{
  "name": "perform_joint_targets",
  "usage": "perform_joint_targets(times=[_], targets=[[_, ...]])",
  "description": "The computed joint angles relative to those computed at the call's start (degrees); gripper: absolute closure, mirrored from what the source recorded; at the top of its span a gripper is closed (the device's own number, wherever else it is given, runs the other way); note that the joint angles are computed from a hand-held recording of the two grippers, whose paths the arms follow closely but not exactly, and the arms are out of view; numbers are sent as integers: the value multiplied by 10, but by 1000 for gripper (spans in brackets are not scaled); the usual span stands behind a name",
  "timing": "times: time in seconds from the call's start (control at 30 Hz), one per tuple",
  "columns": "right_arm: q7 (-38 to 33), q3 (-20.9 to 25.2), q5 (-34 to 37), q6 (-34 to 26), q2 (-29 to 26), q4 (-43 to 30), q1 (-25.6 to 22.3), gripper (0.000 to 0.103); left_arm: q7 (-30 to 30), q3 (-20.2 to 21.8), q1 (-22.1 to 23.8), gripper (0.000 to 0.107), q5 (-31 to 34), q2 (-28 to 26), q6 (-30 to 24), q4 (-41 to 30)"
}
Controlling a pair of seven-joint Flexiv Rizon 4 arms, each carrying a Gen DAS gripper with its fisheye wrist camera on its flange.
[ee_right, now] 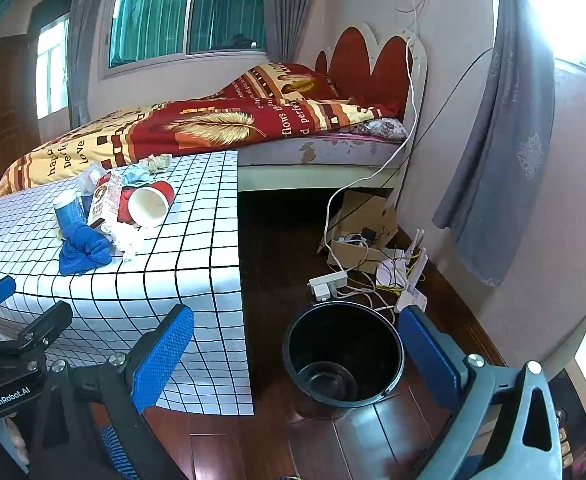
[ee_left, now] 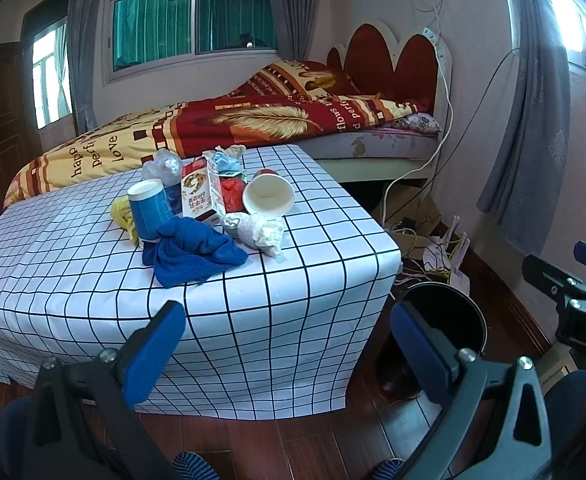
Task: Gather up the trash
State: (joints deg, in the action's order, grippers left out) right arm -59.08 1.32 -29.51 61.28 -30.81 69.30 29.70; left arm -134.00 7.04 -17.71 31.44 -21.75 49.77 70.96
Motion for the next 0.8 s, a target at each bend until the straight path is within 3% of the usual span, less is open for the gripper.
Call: perform_joint_targets(times=[0.8], targets=[[-3, -1, 2, -1, -2, -4, 0, 0, 4, 1, -1, 4, -3, -4, -4, -7]])
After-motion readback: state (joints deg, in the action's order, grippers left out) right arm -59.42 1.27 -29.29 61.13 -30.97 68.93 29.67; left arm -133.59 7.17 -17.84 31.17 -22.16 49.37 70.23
